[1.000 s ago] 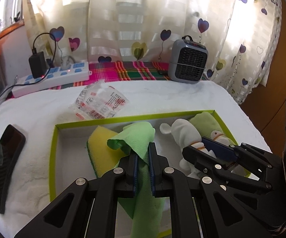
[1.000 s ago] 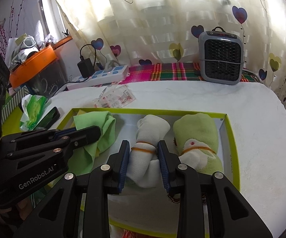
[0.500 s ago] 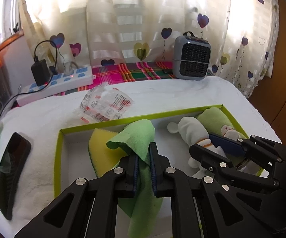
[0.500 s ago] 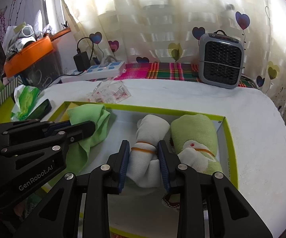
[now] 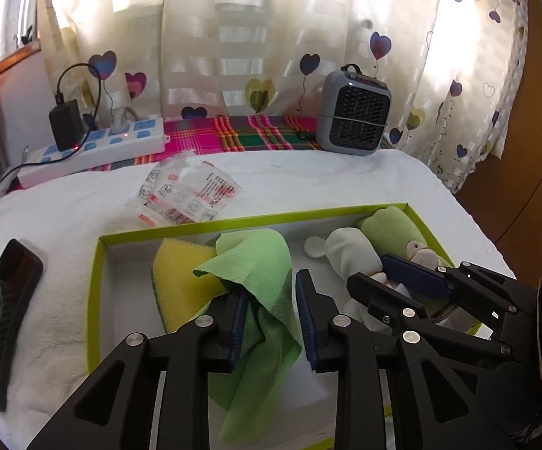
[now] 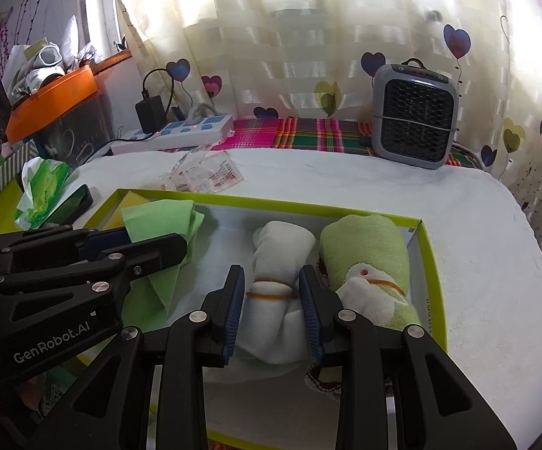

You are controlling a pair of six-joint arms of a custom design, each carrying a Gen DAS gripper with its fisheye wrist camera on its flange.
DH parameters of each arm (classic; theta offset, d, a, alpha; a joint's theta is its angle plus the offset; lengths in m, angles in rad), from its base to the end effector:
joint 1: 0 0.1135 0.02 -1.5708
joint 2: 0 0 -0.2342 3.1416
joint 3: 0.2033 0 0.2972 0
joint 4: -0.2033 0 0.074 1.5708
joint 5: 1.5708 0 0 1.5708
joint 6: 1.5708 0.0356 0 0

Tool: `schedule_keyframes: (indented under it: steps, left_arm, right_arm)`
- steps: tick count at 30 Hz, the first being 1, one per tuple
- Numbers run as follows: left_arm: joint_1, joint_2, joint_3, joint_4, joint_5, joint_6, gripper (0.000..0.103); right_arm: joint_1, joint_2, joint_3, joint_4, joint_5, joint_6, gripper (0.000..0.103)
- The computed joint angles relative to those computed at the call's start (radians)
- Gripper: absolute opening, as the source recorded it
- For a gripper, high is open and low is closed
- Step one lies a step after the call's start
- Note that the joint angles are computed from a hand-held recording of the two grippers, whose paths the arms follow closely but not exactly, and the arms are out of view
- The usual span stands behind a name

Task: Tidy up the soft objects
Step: 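Lower the green cloth and white socks into the box and open both tools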

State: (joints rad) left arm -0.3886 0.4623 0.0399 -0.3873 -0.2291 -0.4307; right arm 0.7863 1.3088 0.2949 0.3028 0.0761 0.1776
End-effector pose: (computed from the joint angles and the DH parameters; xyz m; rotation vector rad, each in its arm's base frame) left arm 0.1654 -0.0590 0.0747 -0.1579 2.3517 -0.1267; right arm 0.1765 0.1730 0.0529 -0.6549 2.2198 0.4137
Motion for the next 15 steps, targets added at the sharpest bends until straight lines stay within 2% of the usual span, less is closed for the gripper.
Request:
schedule_keyframes:
  steps: [4,15]
  left_arm:
    - [-0.015,-0.004,0.003,-0.017,-0.025,-0.006,0.029]
    - [-0.006,-0.151,-0.029,-0.128,-0.025,-0.014,0.039]
  right_arm:
    - [0.0,0.003,0.001,0.003,0.006,-0.003,0.032]
    - [-0.003,-0.054,-0.035,-0.004,0.016,0.014,0.044]
